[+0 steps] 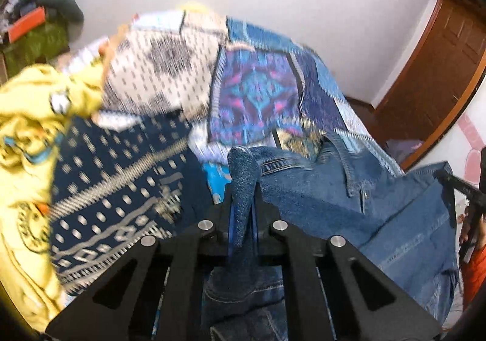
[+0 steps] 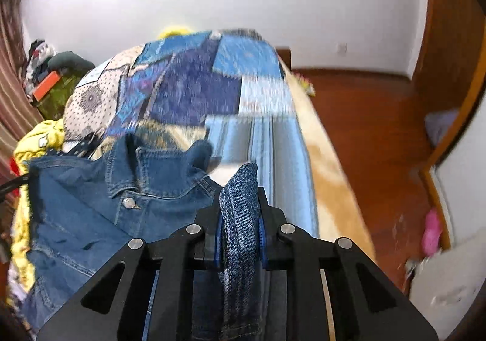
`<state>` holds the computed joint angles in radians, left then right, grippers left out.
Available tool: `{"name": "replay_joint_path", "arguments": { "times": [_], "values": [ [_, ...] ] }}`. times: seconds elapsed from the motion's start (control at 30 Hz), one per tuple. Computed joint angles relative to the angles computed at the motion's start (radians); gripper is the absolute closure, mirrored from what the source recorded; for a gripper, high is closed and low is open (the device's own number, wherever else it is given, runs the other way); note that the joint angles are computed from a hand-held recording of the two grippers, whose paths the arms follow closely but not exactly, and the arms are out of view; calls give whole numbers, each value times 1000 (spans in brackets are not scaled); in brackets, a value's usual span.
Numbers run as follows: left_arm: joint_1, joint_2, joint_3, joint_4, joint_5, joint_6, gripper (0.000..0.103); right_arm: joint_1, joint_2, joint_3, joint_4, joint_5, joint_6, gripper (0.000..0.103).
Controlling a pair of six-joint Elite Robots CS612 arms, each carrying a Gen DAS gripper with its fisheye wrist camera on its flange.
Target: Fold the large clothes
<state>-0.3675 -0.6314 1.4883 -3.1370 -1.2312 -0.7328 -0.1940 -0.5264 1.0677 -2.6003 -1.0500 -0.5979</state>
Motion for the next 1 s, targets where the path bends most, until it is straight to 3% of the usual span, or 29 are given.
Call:
{"name": "replay_joint_path", "arguments": {
  "times": [0.13,0.23,0.33,0.43,0.47,0.53,0.73,0.83,1.0],
  "values": [
    [-1,13,-30,88,82,25,95,29,47,-59,-43,-81,18,87],
    [19,42,-70,183,37,-18,95,46,93,-112,-3,-175,16,87],
    [27,65,-80,189,14,-43,95,48,123,-126,-13,-229,25,85],
    [25,69,-80,207,10,-48,94,47,125,-125,1,-258,18,71],
    [24,66,-78,219,5,-47,94,50,119,-119,9,-288,4,62],
    [21,54,-71,238,-2,-33,93,55,100,-100,30,-334,-29,57],
    [-16,-17,-11,236,34,25,86,36,-9,57,-47,-257,-117,56],
    [-42,-56,30,190,61,57,69,21,-73,145,-94,-181,-139,52],
    [-104,-126,111,103,117,135,63,-12,-179,295,-188,-31,-179,46]
  ]
}}
